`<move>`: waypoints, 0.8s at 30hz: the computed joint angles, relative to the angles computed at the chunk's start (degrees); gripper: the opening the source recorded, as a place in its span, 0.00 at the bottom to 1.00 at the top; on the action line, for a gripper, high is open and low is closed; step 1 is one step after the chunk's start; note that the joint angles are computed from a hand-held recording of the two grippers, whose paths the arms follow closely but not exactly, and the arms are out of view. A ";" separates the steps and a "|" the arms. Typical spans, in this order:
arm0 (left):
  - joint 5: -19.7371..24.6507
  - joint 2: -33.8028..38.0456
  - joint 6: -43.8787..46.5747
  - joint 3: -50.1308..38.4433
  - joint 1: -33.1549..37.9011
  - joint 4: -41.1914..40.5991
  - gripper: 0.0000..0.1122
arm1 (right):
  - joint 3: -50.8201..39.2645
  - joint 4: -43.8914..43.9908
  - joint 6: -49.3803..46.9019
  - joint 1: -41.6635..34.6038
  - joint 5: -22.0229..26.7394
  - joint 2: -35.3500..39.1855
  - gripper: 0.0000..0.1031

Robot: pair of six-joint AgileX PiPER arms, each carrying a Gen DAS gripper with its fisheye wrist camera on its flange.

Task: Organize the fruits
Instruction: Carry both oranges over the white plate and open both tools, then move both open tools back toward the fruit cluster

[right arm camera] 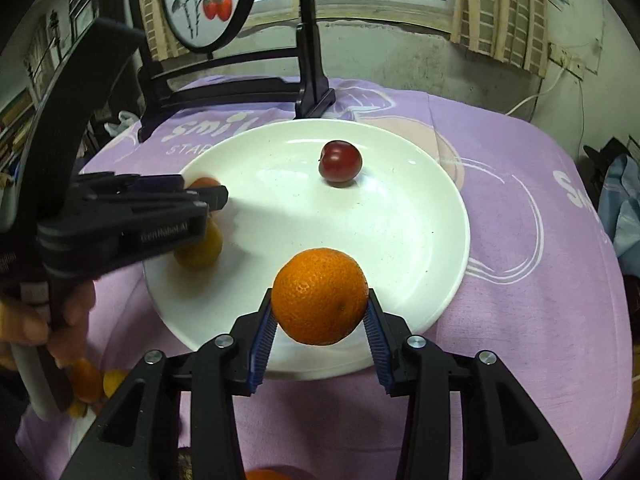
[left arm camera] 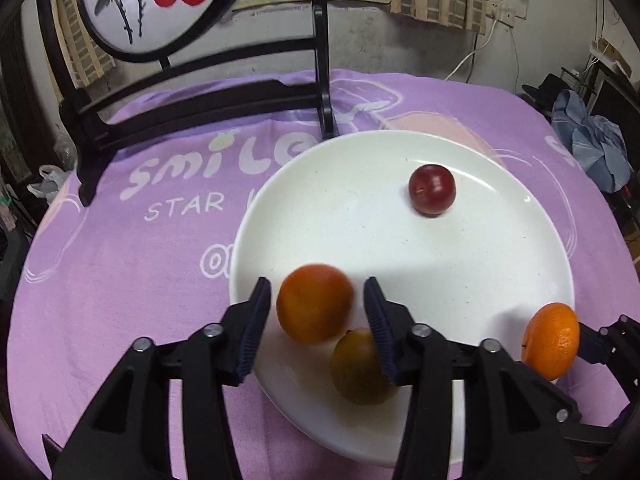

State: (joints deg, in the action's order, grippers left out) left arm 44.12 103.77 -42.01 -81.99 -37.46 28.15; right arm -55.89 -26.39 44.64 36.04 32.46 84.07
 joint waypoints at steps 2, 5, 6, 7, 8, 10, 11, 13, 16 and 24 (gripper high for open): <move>0.06 -1.45 -2.43 0.76 -1.09 2.67 0.73 | 0.28 -0.55 1.39 0.37 0.29 -0.98 0.53; 0.30 -4.95 -5.10 2.74 -3.01 6.21 0.78 | 1.37 -2.60 4.28 1.93 1.16 -3.51 0.57; 1.01 -6.25 -4.24 3.21 -3.52 5.51 0.78 | 1.99 -2.56 4.62 2.62 1.62 -4.83 0.57; 1.19 -7.48 -3.84 4.05 -3.88 4.78 0.78 | 2.70 -2.65 5.08 3.13 1.75 -5.99 0.57; 1.53 -8.74 -3.67 4.95 -4.28 4.12 0.78 | 3.98 -3.21 6.29 4.38 2.47 -7.96 0.57; 1.51 -12.44 -3.67 8.20 -5.35 3.00 0.79 | 5.75 -4.49 8.36 6.56 4.06 -10.56 0.60; 1.29 -14.32 -4.00 9.96 -5.90 2.88 0.79 | 7.35 -5.65 10.25 8.51 5.32 -12.65 0.62; 1.14 -18.69 -6.41 14.23 -7.74 4.12 0.80 | 9.23 -7.47 13.27 11.56 7.79 -15.15 0.62; 2.60 -24.94 -12.90 20.80 -11.72 8.46 0.82 | 12.44 -10.72 19.77 18.17 13.12 -19.21 0.62; 10.41 -38.21 -24.68 35.17 -22.43 12.72 0.83 | 17.95 -14.55 38.10 40.38 27.13 -25.30 0.62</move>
State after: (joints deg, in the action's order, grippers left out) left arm 54.53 65.55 -66.69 -46.82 -59.89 40.87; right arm -37.95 -40.93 82.74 76.41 59.58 58.78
